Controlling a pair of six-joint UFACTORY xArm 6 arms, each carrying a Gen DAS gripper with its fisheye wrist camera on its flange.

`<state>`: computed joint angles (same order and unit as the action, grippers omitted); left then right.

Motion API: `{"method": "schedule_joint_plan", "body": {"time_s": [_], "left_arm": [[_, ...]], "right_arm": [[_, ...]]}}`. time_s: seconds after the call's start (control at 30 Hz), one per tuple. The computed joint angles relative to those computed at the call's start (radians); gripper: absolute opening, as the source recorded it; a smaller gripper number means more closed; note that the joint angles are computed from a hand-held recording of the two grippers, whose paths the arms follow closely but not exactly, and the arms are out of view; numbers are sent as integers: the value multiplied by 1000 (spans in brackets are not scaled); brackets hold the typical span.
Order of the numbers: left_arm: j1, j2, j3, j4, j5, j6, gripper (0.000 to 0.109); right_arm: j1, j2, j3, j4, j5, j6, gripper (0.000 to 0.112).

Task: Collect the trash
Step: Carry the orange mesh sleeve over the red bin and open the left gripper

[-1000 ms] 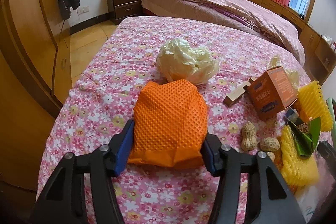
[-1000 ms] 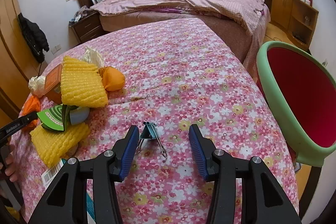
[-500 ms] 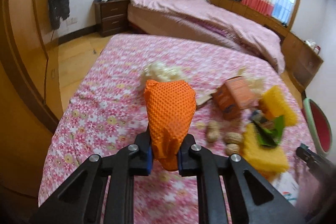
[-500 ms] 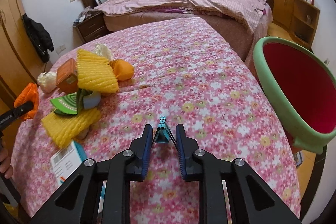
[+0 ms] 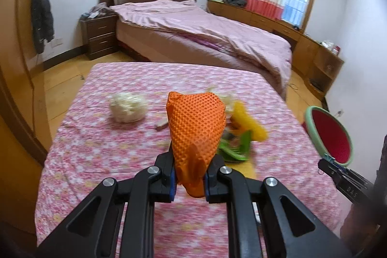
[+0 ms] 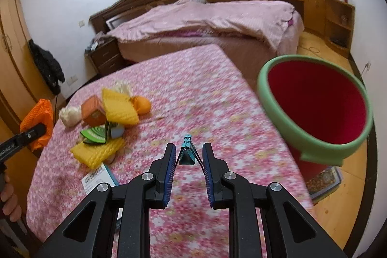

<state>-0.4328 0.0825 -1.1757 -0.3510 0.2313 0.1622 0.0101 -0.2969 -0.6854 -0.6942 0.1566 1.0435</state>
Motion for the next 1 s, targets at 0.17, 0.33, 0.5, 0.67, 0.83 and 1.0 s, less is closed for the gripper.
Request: {"method": "schedule_joint_plan", "body": {"time_s": [0.17,0.33,0.5,0.67,0.83,1.0], "left_arm": [[-59,6,-36,-38,21,45,16],[-126,39,-102,-85,59,104,16],[-181,107,-216,-71,117,111,16],[-234,193,-339,-30,162,93,16],[-290,309,-495,4,231,79,16],[-340,459,-689,45,311,71,16]], "right_arm": [[-41,-85,34,-35,23,34,23],[-96,-142,55,-51,38,46,23],[-169,-173,66,-32,33,19,23],[-241,-180,77,5,8,-38,23],[-316,-153,81,79,-27,-125,23],[-378,-108,85,197,-63,-238,22]]}}
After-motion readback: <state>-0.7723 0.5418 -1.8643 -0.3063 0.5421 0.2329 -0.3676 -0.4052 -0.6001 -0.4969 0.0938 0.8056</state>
